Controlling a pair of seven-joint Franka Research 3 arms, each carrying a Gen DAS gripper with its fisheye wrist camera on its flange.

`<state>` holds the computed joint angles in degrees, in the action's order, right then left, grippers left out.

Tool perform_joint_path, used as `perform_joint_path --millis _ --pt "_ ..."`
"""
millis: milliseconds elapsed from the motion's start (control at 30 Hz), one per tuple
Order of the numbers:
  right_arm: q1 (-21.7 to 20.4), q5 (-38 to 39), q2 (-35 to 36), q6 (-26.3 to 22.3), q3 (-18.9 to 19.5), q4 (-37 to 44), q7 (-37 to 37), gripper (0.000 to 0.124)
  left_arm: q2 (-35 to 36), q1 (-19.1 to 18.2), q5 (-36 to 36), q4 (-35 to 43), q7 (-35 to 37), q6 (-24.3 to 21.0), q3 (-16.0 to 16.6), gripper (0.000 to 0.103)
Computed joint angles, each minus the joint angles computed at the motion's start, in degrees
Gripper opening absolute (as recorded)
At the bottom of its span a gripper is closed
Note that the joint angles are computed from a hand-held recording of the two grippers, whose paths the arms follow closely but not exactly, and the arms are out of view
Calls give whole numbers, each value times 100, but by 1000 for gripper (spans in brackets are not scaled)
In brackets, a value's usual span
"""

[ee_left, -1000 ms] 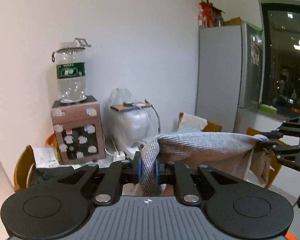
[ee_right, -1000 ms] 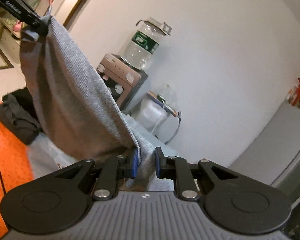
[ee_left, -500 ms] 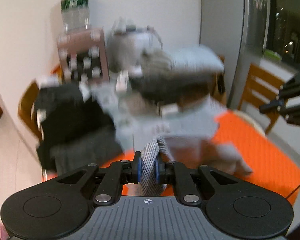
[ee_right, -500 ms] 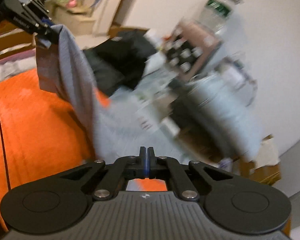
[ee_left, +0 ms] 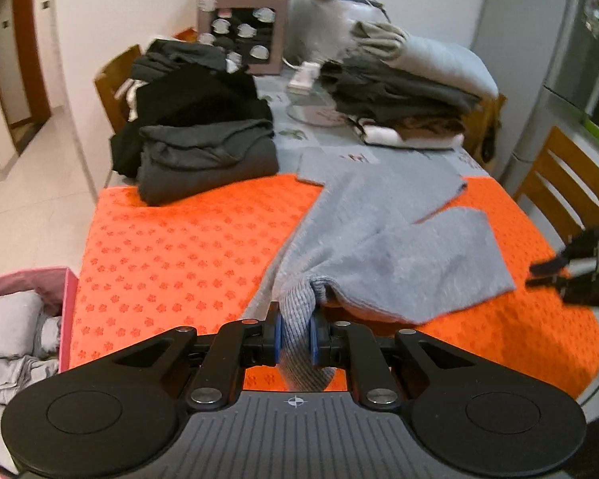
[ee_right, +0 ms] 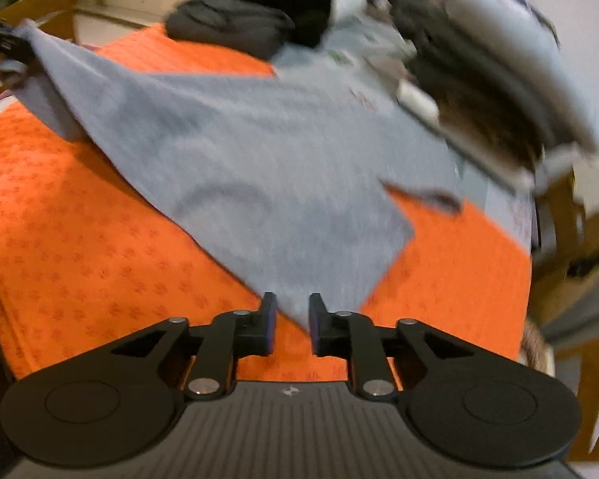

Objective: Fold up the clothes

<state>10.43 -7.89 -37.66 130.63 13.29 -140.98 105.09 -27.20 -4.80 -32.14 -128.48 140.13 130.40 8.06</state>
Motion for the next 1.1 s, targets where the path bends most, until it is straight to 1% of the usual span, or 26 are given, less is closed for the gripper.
perform_joint_path --millis 33,67,133,233,333,400,433,467,533,600,767,833,933,1033,1100 --pt "-84 -36 -69 50 67 -135 208 39 -1 20 2 -6 -59 101 -34 16" --pt "-160 -66 -129 94 120 -260 419 43 8 37 22 -5 -135 218 -77 16" --pt "-288 -12 -192 216 126 -462 861 43 46 44 63 31 -296 414 -130 16" --pt "-435 195 -286 587 61 -781 1550 43 129 52 177 98 -516 637 -169 15" --pt "-420 499 -387 1176 -107 -1105 1891 43 180 53 297 144 -670 773 -176 15" --pt "-417 563 -265 1307 -130 -1089 1884 39 190 63 370 135 -757 897 -177 15" --pt "-423 587 -175 1352 -151 -1062 1866 26 197 62 395 137 -800 931 -166 15" --pt "-428 617 -93 1392 -170 -1033 1861 5 204 68 422 134 -844 966 -155 15" --pt "-450 702 -23 1486 -177 -976 1966 5 236 91 490 143 -935 1053 -139 15" --pt "-473 734 45 1714 -155 -905 2046 4 261 118 545 152 -990 1132 -109 15" --pt "-458 658 480 2192 14 -332 2111 4 328 257 675 198 -1159 1262 -5 15" --pt "-328 677 793 2430 32 -29 2028 4 364 349 733 244 -1254 1248 41 15" --pt "-6 749 1392 2743 8 487 1717 4 358 464 799 254 -1306 1190 107 15" --pt "539 1108 2049 2928 -171 1036 1146 4 293 584 896 179 -1332 1120 153 15" --pt "918 1414 2475 2915 -278 1396 611 4 258 662 962 121 -1400 1077 166 15"
